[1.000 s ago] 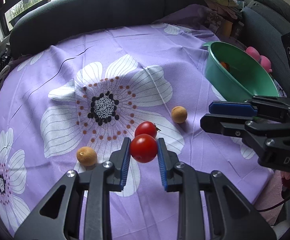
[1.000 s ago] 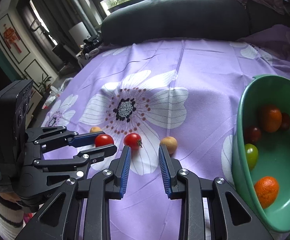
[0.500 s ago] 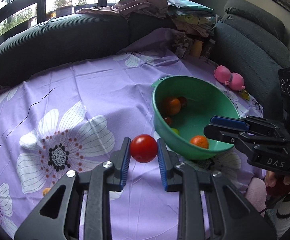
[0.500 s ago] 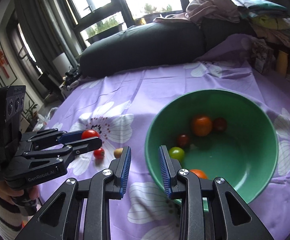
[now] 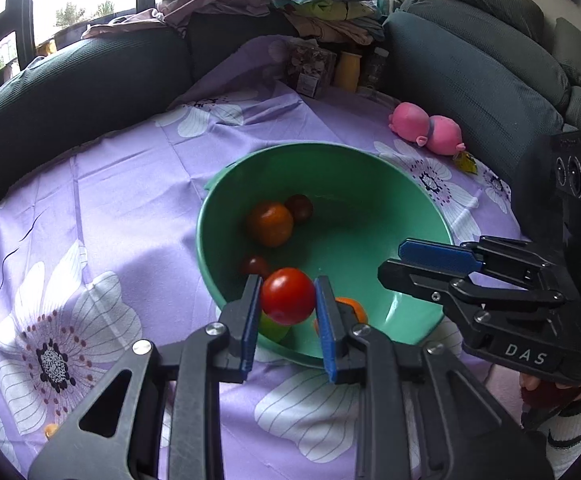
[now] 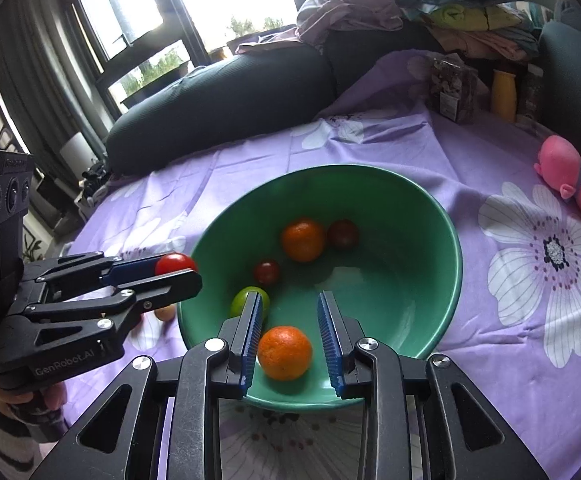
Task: Organize fruits
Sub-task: 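Lift the red cherry tomato over the green bowl and open the left gripper, then move the open left gripper back toward a small brown fruit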
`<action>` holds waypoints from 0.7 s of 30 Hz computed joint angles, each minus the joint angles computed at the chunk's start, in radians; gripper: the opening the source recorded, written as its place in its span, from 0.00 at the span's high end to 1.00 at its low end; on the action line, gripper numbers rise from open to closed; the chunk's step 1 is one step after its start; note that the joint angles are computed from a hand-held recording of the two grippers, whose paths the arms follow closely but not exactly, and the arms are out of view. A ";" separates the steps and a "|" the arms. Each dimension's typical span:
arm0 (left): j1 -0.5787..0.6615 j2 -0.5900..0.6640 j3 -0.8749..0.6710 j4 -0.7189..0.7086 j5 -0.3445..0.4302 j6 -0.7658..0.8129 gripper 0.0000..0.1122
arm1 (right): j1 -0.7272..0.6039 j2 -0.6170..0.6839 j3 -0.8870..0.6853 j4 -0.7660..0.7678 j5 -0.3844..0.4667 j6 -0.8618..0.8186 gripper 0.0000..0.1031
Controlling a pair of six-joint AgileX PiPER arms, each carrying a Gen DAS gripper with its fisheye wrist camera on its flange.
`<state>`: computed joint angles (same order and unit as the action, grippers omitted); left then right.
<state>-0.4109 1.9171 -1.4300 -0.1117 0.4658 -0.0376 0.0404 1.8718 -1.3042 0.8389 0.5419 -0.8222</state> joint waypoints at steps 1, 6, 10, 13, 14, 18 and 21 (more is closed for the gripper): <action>-0.003 0.007 -0.006 0.005 0.005 -0.004 0.76 | 0.000 0.002 -0.001 -0.011 0.002 0.008 0.69; -0.004 0.005 0.003 0.005 -0.002 -0.019 0.50 | -0.011 0.014 -0.011 -0.042 0.013 0.061 0.69; 0.020 -0.049 0.060 -0.017 -0.038 -0.014 0.44 | -0.038 0.006 -0.007 -0.012 0.023 0.056 0.68; 0.050 -0.106 0.123 -0.041 -0.070 -0.009 0.43 | -0.060 -0.008 0.001 0.017 0.026 0.047 0.68; 0.062 -0.129 0.148 -0.050 -0.082 -0.009 0.43 | -0.065 -0.013 0.003 0.023 0.027 0.042 0.68; 0.133 -0.237 0.264 -0.064 -0.126 -0.026 0.40 | -0.065 -0.027 0.007 0.047 0.041 0.025 0.67; 0.191 -0.319 0.354 0.084 -0.137 -0.192 0.38 | -0.044 -0.035 0.011 0.101 0.071 -0.045 0.67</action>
